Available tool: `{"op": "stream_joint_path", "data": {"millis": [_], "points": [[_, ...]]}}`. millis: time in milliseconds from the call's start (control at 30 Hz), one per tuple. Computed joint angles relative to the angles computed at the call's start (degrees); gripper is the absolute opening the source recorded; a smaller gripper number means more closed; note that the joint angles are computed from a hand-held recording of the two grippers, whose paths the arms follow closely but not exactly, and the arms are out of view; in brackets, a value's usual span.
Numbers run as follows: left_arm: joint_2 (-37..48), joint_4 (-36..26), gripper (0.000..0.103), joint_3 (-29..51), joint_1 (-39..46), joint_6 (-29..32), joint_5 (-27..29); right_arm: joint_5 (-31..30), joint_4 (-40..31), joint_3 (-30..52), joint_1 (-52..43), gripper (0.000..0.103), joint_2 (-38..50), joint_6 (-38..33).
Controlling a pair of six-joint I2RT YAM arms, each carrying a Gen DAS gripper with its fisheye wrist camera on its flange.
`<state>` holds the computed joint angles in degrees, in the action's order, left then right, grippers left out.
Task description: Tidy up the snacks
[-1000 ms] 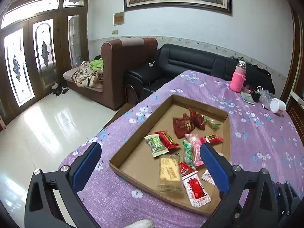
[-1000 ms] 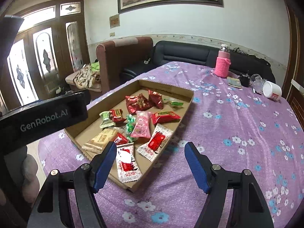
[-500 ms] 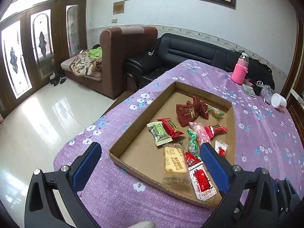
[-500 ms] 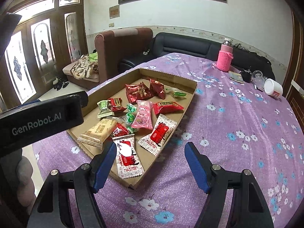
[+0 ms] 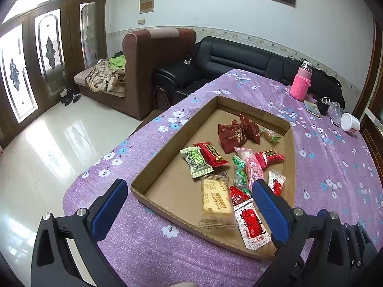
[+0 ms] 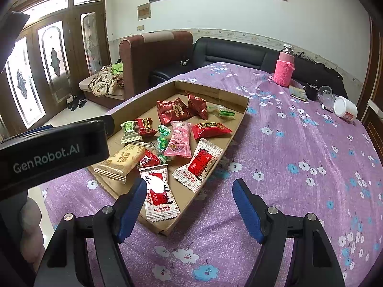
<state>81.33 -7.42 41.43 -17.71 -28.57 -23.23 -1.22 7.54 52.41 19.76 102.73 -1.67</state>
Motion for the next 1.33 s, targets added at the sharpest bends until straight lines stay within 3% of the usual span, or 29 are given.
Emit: {"op": "stream_joint_path", "data": {"millis": [1333], "points": [[1.3, -1.1, 0.103, 1.3, 0.8, -0.4, 0.9, -2.0, -1.1, 0.4, -0.9, 0.078, 0.4, -0.3]]}}
